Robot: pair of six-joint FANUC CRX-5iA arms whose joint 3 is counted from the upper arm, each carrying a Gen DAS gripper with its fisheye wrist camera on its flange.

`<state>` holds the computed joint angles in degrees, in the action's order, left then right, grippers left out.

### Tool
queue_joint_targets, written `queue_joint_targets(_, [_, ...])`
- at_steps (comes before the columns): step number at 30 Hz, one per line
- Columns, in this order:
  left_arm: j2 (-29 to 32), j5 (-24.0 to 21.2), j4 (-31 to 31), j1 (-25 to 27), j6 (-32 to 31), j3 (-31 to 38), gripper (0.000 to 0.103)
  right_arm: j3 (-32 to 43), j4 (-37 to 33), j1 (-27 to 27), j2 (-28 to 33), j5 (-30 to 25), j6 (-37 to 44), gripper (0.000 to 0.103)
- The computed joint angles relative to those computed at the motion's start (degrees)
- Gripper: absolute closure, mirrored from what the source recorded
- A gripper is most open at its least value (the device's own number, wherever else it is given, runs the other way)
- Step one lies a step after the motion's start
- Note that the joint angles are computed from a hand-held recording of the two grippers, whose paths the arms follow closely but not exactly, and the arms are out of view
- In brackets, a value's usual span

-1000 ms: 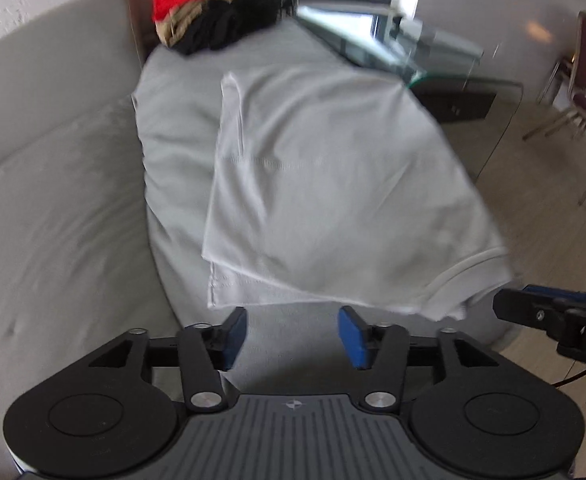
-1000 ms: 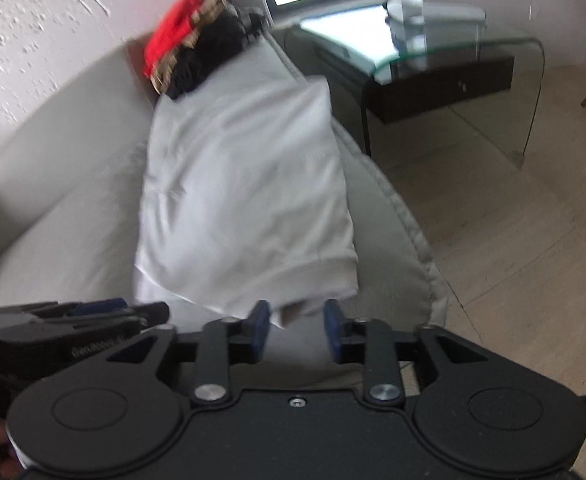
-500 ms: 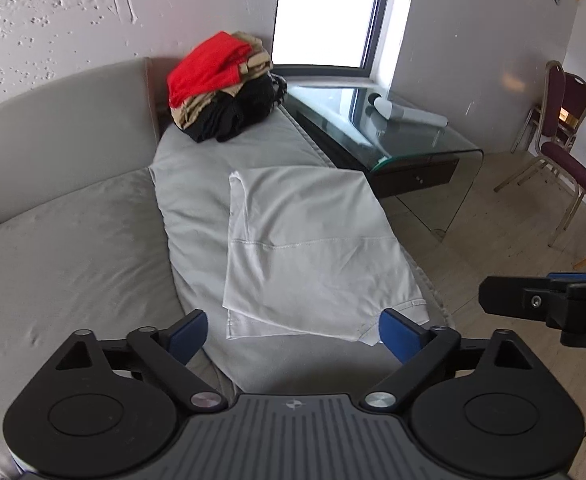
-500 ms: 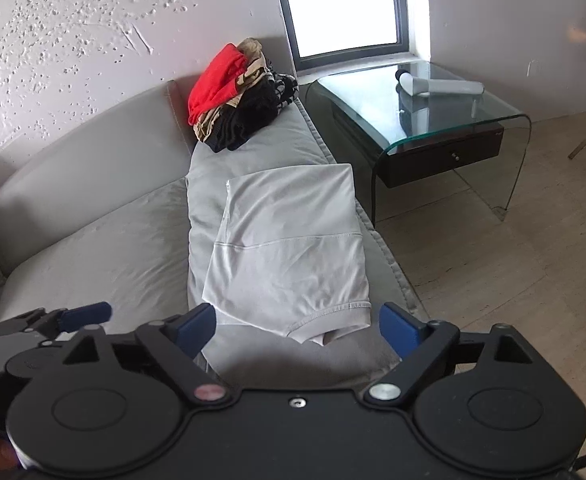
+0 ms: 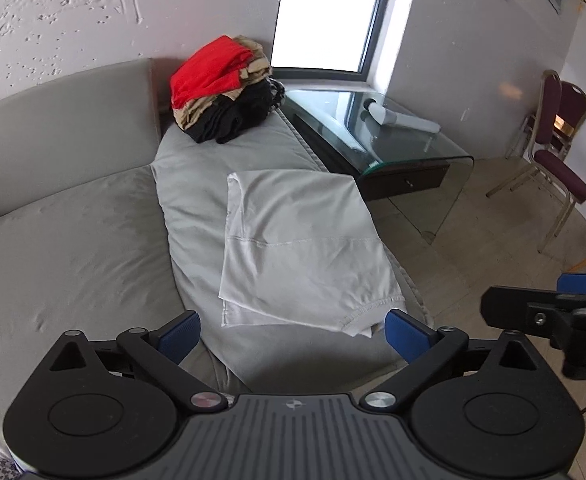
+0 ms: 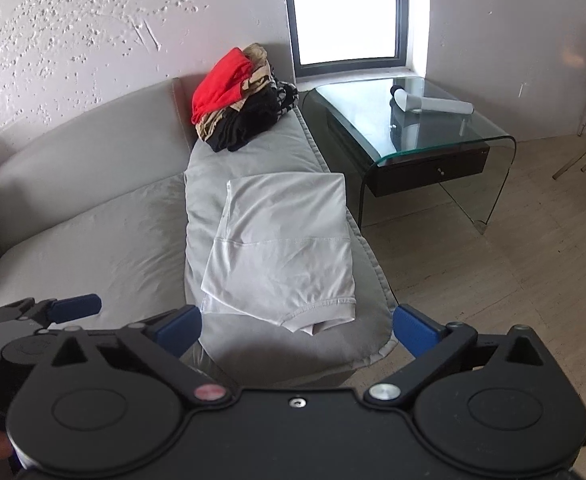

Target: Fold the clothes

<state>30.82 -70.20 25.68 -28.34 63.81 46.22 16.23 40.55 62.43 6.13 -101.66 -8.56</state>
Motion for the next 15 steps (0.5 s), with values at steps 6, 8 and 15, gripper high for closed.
queue_joint_targets(6, [0.68,-1.02,-2.55,-0.68,1.45,1.02,0.004,-1.15,-1.88,-0.26,-0.41,0.73,-1.32,0.000])
queue_joint_targets(8, [0.72,-1.02,-3.12,-0.83,1.58,1.10,0.004,-1.44,-2.25,-0.36,-0.51,0.91,-1.54,0.000])
queue_joint_targets(15, [1.84,-2.52,-3.51,-0.98,2.98,2.70,0.003,-2.48,-2.51,-0.57,-1.01,1.56,-1.83,0.000])
